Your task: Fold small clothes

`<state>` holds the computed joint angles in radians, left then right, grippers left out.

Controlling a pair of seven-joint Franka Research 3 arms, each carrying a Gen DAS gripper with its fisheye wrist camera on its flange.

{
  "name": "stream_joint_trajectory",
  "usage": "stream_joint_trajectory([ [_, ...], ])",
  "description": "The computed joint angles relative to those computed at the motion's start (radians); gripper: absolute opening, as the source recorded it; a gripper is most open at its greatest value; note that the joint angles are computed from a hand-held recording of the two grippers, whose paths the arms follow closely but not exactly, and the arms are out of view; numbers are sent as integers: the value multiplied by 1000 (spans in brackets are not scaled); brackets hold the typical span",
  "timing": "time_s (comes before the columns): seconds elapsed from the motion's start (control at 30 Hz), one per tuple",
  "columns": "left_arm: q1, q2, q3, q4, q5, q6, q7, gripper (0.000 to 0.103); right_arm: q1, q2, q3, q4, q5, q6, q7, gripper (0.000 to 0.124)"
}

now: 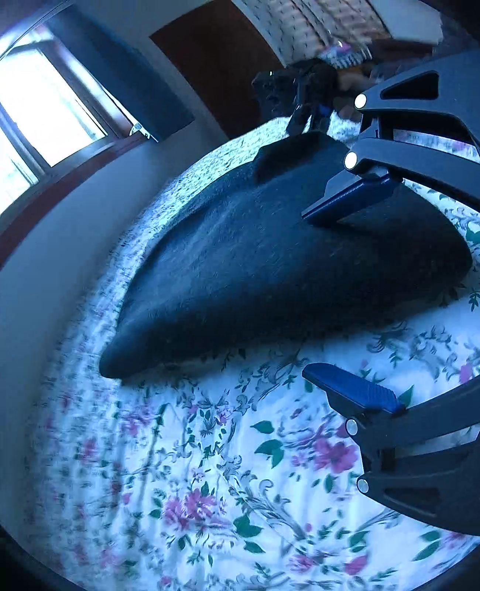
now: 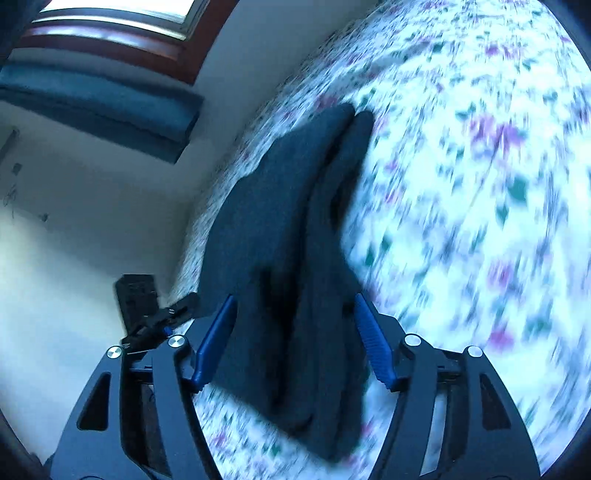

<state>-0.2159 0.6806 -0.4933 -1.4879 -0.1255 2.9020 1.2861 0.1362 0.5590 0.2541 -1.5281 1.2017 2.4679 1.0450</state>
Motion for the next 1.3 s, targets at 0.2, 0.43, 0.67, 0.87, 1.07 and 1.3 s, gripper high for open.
stream_joint_trajectory([
  [0.2, -107, 8, 98, 86, 43, -119, -118, 33, 55, -15, -26, -30, -99, 27, 123, 10],
  [0.43, -65, -141, 37, -121, -1, -4, -166, 22, 12, -159, 17, -209, 100, 50, -10, 9],
  [0.67, -111, -207, 72, -272, 40, 73, -245, 22, 54, -291, -42, -415, 248, 3, -108, 9],
  [0.87, -84, -199, 52, -313, 87, 152, -280, 22, 89, -278, -74, -417, 321, 10, -206, 8],
  [1.07, -51, -244, 18, -385, 117, 197, -316, 36, 89, -287, -87, -432, 374, -19, -249, 9],
  [1.3, 48, -282, -44, -422, 145, 259, -304, 67, 58, -346, -119, -489, 467, -106, -283, 53],
])
